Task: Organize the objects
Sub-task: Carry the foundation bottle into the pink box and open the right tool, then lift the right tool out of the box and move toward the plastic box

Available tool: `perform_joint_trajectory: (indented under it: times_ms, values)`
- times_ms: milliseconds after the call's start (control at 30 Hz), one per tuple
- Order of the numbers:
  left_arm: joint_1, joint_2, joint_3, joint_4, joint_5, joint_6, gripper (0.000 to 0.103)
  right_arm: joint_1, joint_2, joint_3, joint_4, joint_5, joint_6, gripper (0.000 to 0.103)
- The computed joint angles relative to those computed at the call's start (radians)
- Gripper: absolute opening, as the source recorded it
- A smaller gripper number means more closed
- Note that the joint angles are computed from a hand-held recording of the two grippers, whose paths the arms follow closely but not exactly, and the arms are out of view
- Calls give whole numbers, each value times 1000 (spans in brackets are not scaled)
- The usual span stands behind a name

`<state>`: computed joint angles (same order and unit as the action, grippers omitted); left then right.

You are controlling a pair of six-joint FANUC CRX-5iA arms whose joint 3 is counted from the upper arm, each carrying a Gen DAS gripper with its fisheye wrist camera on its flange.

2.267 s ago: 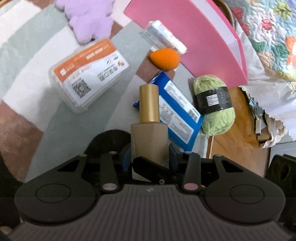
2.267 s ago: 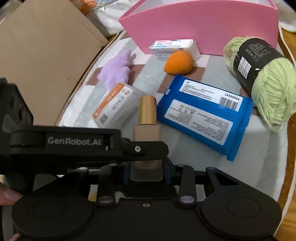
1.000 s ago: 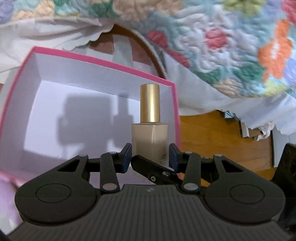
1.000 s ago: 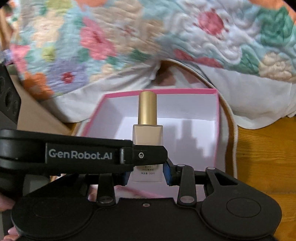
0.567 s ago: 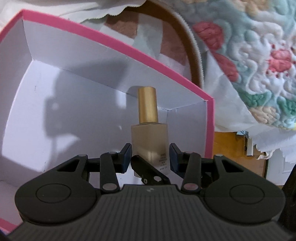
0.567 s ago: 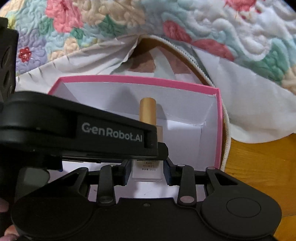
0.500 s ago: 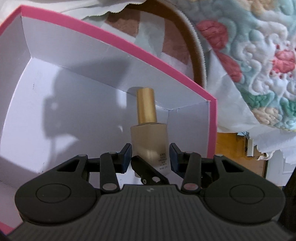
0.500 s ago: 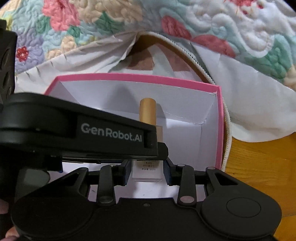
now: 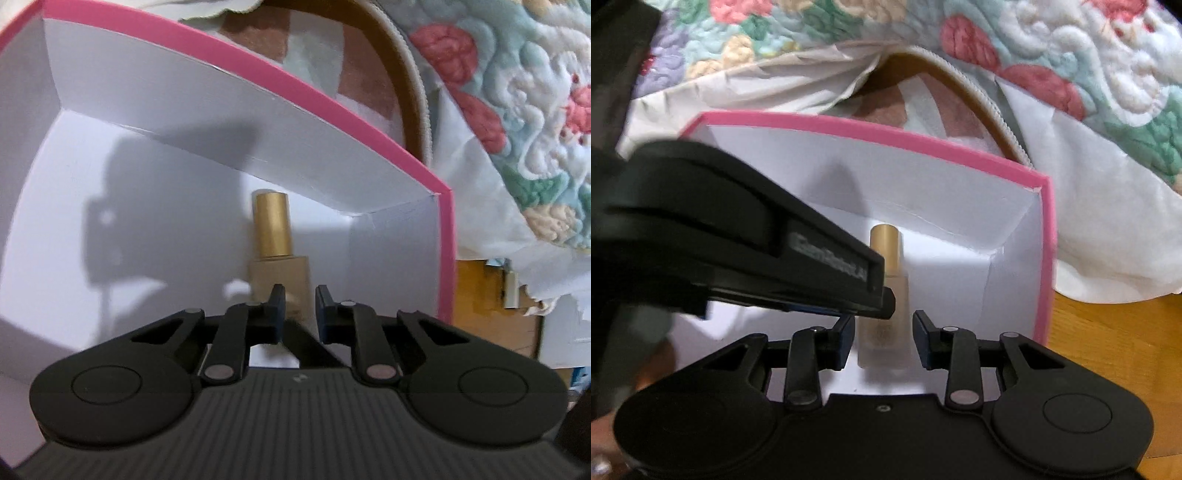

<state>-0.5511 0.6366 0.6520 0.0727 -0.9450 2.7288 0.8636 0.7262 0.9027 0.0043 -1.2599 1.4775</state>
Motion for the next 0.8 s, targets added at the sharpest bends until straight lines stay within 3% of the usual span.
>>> perform_joint_trajectory:
  times_ms: [100,267,333,467,667,800]
  values:
    - [6,13,1,40,35,-42,13,-1,-59,-75,13,41,2,45]
    - [-19,52,127,-34,-66,-49,13,-50,-124,-121,-81,57,5,47]
    - [-33,56,171,-68,-133,-62,17,-71,-154,-139,-147,56,19,52]
    - [-62,37,212,-123,-238,-96,42,-96,-224,-207,-243,79,35,62]
    - [-97,-65,155,-156,-297,-90,51,-64,-309,-275,-231,95,61,66]
    - [-147,-112,190,-240,-399,-84,58,-45,-345,-269,-218,85,85,75]
